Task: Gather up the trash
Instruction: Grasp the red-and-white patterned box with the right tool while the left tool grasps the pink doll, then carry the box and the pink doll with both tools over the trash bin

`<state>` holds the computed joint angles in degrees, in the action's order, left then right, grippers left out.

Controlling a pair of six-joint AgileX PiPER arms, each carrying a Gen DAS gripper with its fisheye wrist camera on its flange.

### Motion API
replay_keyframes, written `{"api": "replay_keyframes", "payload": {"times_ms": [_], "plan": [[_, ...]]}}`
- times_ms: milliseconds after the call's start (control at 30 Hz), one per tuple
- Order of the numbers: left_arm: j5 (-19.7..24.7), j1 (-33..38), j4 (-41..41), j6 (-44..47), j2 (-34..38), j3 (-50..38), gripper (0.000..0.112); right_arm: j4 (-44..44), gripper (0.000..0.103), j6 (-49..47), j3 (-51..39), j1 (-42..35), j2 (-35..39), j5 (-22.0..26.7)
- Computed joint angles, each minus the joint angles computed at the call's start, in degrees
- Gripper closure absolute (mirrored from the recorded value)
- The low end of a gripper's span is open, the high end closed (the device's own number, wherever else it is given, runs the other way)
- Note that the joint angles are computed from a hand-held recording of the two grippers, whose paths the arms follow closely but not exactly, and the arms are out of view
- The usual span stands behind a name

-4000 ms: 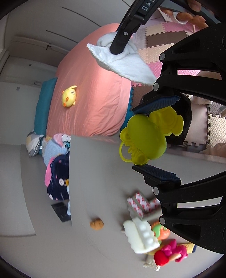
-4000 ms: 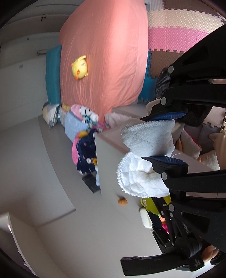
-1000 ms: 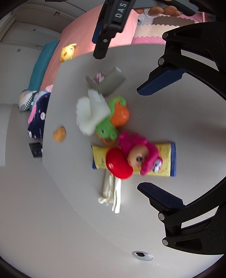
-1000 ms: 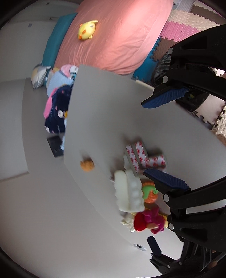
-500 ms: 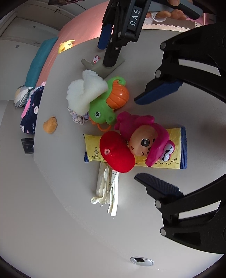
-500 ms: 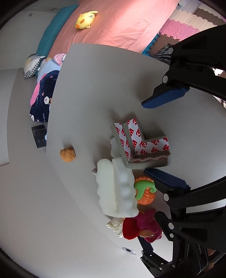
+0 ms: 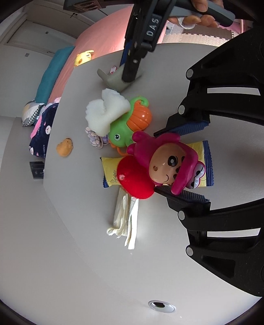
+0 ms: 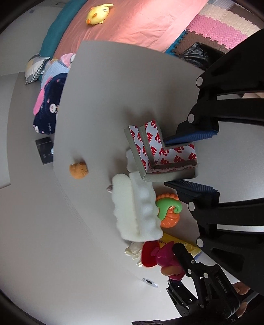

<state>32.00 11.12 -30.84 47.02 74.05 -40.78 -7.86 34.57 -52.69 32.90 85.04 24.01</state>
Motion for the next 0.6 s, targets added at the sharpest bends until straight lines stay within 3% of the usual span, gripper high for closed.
{"api": "replay_keyframes", "payload": {"times_ms": [233,600], "plan": [[1.4,-3.3,3.1,-5.5,-3.7,-1.0,0.066,-0.6,0.066,-0.8,1.9,-1.5,-6.2,1.7],[-1.0,-19.6,14.1,-23.6,-3.3,-4.4,0.066,5.9,0.066,-11.2,5.9,-11.3,-15.5,5.0]]}}
